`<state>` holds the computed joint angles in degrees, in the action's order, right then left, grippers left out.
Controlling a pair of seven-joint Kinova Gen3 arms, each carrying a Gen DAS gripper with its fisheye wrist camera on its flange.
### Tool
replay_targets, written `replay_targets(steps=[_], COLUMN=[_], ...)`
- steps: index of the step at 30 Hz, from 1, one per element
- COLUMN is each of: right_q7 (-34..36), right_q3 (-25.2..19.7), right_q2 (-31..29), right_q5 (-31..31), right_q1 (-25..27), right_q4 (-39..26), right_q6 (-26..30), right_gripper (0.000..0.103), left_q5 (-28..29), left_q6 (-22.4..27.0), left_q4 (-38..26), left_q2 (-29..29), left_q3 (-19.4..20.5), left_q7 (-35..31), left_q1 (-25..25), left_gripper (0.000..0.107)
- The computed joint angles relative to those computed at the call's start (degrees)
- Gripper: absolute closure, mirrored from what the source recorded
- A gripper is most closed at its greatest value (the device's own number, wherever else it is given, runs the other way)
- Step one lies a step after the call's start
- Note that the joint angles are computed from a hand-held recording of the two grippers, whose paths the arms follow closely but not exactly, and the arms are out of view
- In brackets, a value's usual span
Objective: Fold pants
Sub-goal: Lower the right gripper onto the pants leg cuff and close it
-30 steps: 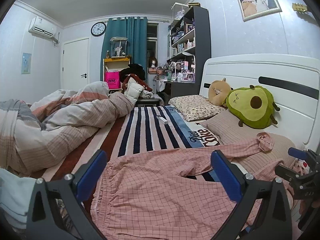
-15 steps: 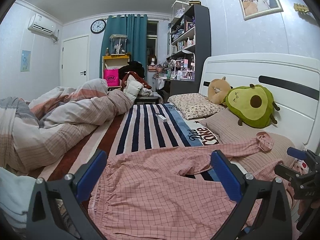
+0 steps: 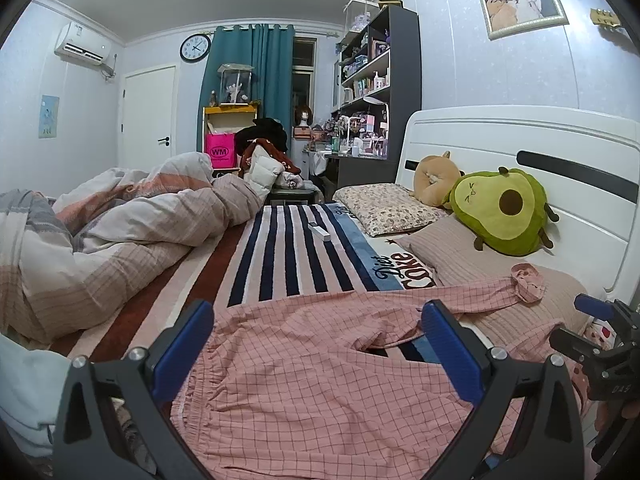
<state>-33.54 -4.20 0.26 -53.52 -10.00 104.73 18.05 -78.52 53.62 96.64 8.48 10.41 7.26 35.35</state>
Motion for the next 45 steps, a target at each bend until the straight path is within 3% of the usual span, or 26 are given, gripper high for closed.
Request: replay_targets(steps=[7,10,15,20,27,32,38,39,42,45], right_q7=[0.2,0.5,6.0,3.9,5.6,3.0,9.6,10.3,10.7,10.7], right_q3=[-0.1,0.6,2.2,2.5,0.6,0.7,-0.2,-0.1,0.2,-0.2], right_q2=[-0.5,0.0,1.8,4.8,7.8,9.6,11.6,12.2,14.1,16.6], right_q5=[-0.3,0.0,-7.3,-5.6,-8.4,-10.5,-18.1,-19.3,-20.4,-21.0], right_q1=[-0.6,-0.2,4.2,8.6,13.2,15.4,20.2,20.7,21.1,22.3], right_q4=[1.3,1.5,4.2,6.4,10.1,11.2,11.1,10.7,8.8,6.4], right_q6=[-1.7,0.5,5.9,9.9,10.2,9.7,12.1,12.6,14.2,18.2], right_gripper=[0.000,0.000,0.001,0.001,0.001,0.001,0.001,0.002,0.025,0.036], left_q5=[2.1,4.5,12.3,17.2,18.0,18.8,14.7,14.5,14.6,17.4], left_q6=[-2.2,-3.6,-10.8,-17.3,-21.0,-28.7,-33.1,-33.3,-33.7,-31.7], left_q4=[1.7,3.8,10.2,16.5,20.7,23.7,25.1,24.7,23.3,20.9], left_q2=[-1.1,-1.9,-3.4,-3.3,-1.6,-1.8,-1.2,-0.9,0.5,2.2], left_q3=[-0.1,-0.3,-1.3,-2.4,-3.2,-4.9,-7.6,-7.8,-8.6,-8.9], left_q7=[-0.4,-0.7,-1.9,0.3,3.2,6.5,11.9,12.1,11.5,7.5], left_q1=[-1.3,-2.7,-7.3,-10.4,-9.3,-10.5,-9.8,-9.9,-10.0,-9.6], left_gripper=[0.005,0.005,0.005,0.005,0.010,0.010,0.011,0.012,0.021,0.033])
